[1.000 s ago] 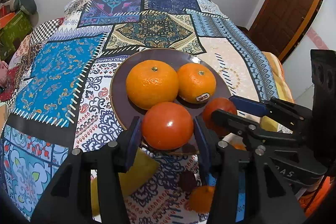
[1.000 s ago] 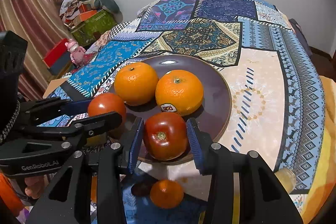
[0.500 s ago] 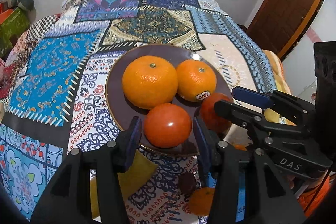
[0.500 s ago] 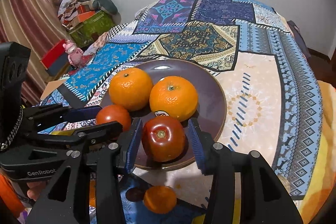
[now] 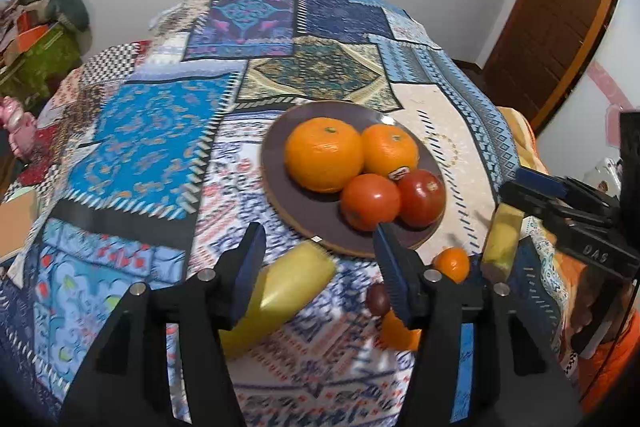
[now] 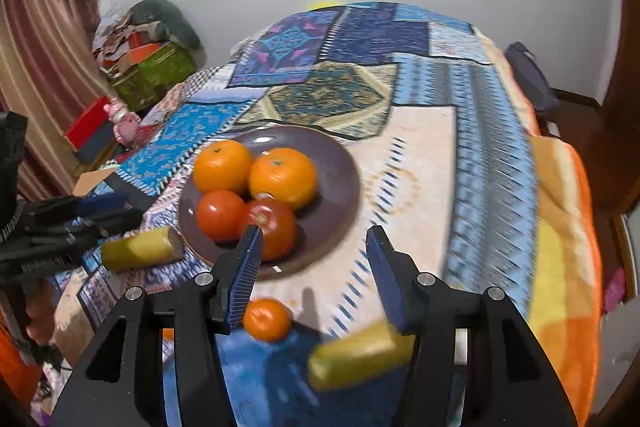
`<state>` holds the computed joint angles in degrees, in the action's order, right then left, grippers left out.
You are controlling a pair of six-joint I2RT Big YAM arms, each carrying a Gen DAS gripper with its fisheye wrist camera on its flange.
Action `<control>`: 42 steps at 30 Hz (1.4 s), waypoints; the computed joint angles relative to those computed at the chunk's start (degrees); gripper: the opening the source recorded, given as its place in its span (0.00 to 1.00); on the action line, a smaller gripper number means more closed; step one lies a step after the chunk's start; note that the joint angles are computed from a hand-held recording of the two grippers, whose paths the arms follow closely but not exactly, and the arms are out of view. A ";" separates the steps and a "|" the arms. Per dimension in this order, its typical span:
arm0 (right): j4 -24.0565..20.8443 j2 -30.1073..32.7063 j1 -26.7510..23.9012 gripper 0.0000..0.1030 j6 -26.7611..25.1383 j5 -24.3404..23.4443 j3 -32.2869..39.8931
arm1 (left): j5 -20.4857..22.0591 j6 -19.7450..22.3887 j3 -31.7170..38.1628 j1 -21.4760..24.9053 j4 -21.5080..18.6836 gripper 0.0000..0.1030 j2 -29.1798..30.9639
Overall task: Organize fruits
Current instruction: 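Grasp a yellow cylindrical fruit with each gripper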
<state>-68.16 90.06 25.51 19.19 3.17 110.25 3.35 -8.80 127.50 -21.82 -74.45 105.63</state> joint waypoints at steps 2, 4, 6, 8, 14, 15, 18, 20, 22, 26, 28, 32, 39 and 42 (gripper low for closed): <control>-0.53 -1.62 -0.27 0.49 0.43 1.17 -1.61 | -0.62 -0.22 -2.06 0.53 0.47 0.56 -1.46; -1.01 -3.15 -0.68 0.50 1.14 1.82 -3.25 | -0.97 -0.60 -4.00 1.01 0.59 0.56 -2.60; -1.49 -4.53 -1.08 0.51 1.97 2.28 -4.95 | -1.42 -0.80 -6.12 1.58 0.49 0.56 -3.64; -1.94 -5.60 -1.41 0.53 2.68 2.34 -6.52 | -1.36 -0.53 -7.53 1.96 0.47 0.56 -4.16; -3.10 -7.06 -2.47 0.53 6.01 1.35 -10.96 | -1.20 0.28 -11.00 2.21 1.06 0.61 -4.86; -3.10 -7.04 -2.65 0.53 6.36 0.83 -11.42 | -1.61 0.90 -10.89 2.05 1.03 0.63 -4.57; -2.01 -7.49 -2.93 0.56 7.26 -0.30 -12.86 | -2.15 1.46 -9.39 1.83 0.09 0.65 -3.01; -1.27 -7.35 -3.61 0.57 8.02 -1.84 -12.95 | -1.67 1.08 -8.29 1.92 -0.45 0.67 -1.94; -0.61 -7.13 -4.10 0.59 8.75 -3.40 -13.05 | -0.44 0.72 -7.91 2.17 -0.24 0.68 -1.35; 0.61 -6.26 -4.34 0.60 9.17 -5.39 -12.76 | -0.16 1.94 -7.73 1.76 -0.07 0.69 -0.67; 0.26 -5.17 -3.72 0.67 8.75 -4.37 -11.75 | -0.74 2.71 -7.51 1.42 -0.59 0.67 -0.28; -0.15 -3.42 -2.91 0.66 7.81 -4.06 -10.64 | 0.13 1.87 -7.90 1.46 -0.47 0.55 -0.49; -1.38 -1.87 -1.17 0.44 3.67 -2.66 -8.52 | 1.83 -0.93 -11.74 2.28 0.86 0.36 -3.36; -2.46 -2.06 0.32 0.36 0.94 0.74 -8.33 | 1.20 -2.01 -13.42 2.00 1.19 0.36 -4.73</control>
<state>-70.62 88.00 25.83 20.13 3.91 101.92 4.55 -10.81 114.07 -19.82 -73.26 100.90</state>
